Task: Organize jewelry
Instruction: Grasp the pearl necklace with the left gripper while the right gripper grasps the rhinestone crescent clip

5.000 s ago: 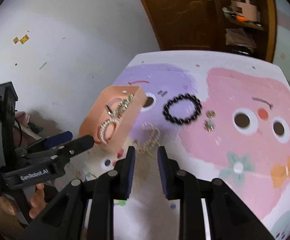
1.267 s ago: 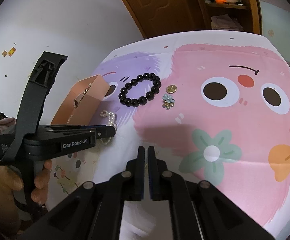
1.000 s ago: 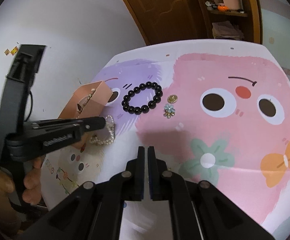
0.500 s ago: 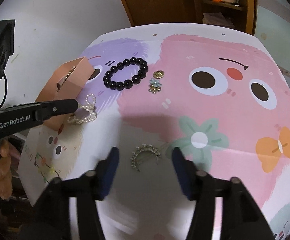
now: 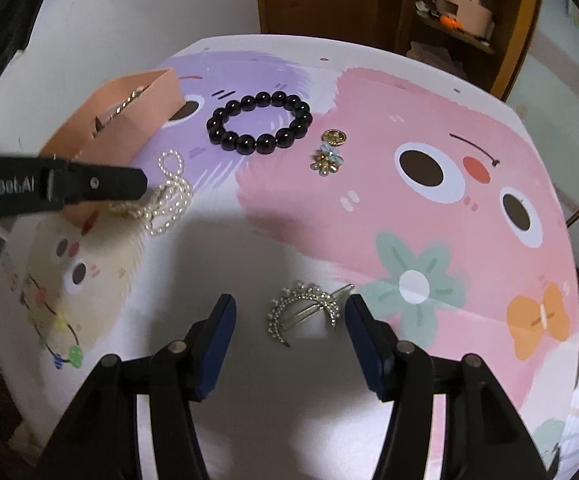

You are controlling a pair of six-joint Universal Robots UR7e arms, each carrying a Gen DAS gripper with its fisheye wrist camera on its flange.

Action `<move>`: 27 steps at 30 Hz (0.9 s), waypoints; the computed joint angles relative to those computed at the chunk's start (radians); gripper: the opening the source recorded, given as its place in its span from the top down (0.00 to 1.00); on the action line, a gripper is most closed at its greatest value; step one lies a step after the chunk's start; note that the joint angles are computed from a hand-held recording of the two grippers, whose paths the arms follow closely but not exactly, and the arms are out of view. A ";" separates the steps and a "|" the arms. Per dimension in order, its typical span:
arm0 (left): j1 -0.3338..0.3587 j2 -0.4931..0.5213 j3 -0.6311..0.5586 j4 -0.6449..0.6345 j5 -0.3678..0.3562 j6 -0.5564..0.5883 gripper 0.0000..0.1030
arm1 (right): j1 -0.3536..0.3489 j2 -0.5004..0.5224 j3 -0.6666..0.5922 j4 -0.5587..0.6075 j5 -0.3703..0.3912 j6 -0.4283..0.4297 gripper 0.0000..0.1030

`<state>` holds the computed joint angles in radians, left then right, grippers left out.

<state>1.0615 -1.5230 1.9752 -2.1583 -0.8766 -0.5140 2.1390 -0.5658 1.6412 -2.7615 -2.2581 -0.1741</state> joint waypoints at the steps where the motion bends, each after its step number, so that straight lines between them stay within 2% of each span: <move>1: 0.002 0.000 -0.001 -0.001 -0.005 0.001 0.96 | -0.001 -0.002 0.004 -0.005 0.003 -0.002 0.46; 2: 0.005 0.000 -0.002 0.000 -0.009 0.001 0.95 | -0.002 -0.004 0.007 -0.012 0.002 -0.005 0.48; 4: 0.012 0.004 -0.008 0.005 -0.020 -0.004 0.88 | -0.003 -0.008 0.014 -0.028 0.004 -0.018 0.64; 5: 0.017 0.006 -0.012 0.007 -0.033 -0.008 0.84 | -0.005 -0.010 0.013 -0.023 0.007 -0.019 0.64; 7: 0.027 0.013 -0.020 0.007 -0.057 -0.015 0.69 | -0.006 -0.013 0.016 -0.028 0.013 -0.024 0.64; 8: 0.030 0.019 -0.024 0.007 -0.064 -0.017 0.66 | -0.007 -0.012 0.017 -0.033 0.014 -0.029 0.64; 10: 0.031 0.028 -0.029 0.009 -0.058 -0.021 0.52 | -0.005 -0.014 0.022 -0.040 0.014 -0.036 0.64; 13: 0.027 0.044 -0.033 -0.002 -0.030 -0.021 0.39 | -0.008 -0.014 0.021 -0.040 0.026 -0.033 0.64; 18: 0.034 0.107 -0.086 0.054 0.021 -0.046 0.40 | -0.011 -0.017 0.024 -0.043 0.039 -0.038 0.64; 20: 0.035 0.142 -0.125 0.130 0.050 -0.070 0.40 | -0.013 -0.020 0.024 -0.039 0.045 -0.038 0.64; 24: 0.044 0.196 -0.202 0.262 0.062 -0.109 0.42 | -0.016 -0.024 0.023 -0.024 0.058 -0.033 0.64; 27: 0.039 0.233 -0.265 0.408 0.091 -0.136 0.50 | -0.020 -0.031 0.021 -0.007 0.076 -0.020 0.64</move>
<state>1.1008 -1.2898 1.7103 -1.7500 -0.7859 -0.6497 2.1190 -0.5969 1.6625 -2.7687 -2.1826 -0.1943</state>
